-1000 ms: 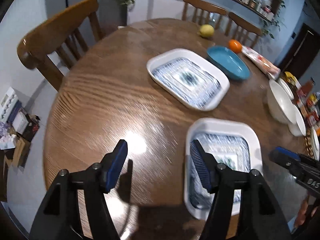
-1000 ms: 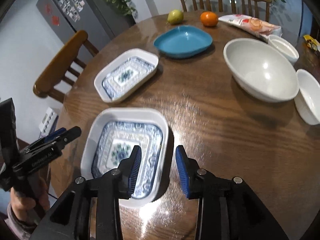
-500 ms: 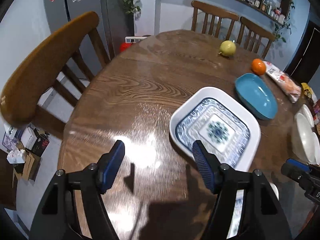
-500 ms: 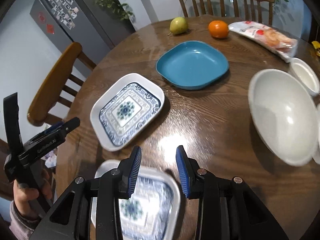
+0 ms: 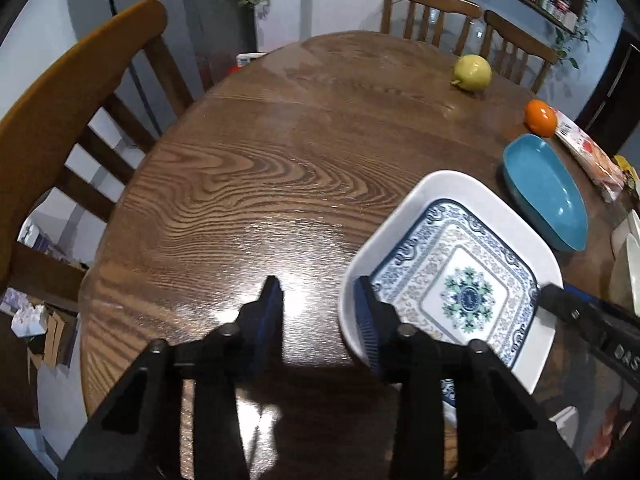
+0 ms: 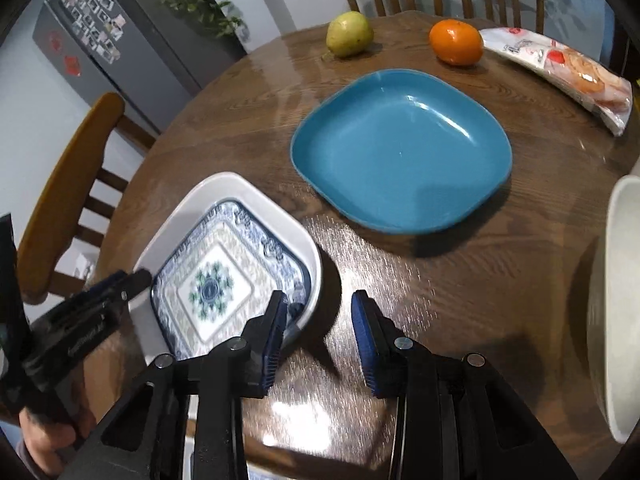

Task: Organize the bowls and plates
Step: 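Lift and carry the patterned plate over the other square patterned plate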

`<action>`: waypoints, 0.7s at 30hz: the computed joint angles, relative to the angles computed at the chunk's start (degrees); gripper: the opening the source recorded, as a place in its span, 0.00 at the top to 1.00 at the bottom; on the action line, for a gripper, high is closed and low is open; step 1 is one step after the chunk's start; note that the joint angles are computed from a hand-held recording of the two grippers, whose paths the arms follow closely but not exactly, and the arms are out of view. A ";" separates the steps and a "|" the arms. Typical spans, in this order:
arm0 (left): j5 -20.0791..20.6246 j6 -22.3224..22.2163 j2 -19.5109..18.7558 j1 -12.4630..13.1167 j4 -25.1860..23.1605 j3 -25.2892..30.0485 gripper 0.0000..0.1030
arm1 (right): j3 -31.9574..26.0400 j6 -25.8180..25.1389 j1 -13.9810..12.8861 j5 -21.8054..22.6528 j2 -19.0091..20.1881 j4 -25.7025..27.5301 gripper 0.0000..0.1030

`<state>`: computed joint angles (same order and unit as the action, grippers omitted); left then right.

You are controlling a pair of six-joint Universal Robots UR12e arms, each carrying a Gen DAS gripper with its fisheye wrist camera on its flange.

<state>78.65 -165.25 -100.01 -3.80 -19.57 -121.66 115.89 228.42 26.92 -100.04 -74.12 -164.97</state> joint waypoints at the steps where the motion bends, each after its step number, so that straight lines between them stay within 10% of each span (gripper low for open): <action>1: -0.29 0.63 0.01 -0.09 -0.32 0.04 0.76 | -0.29 -0.29 0.06 -0.39 0.17 0.24 0.65; 5: -1.56 2.45 -0.16 -0.32 -0.87 0.19 0.91 | -1.29 -1.92 -0.03 0.02 0.74 1.57 0.87; 21: -4.17 2.47 4.45 0.67 1.15 -3.22 0.91 | 0.03 -2.25 1.16 -2.39 -1.85 0.94 0.88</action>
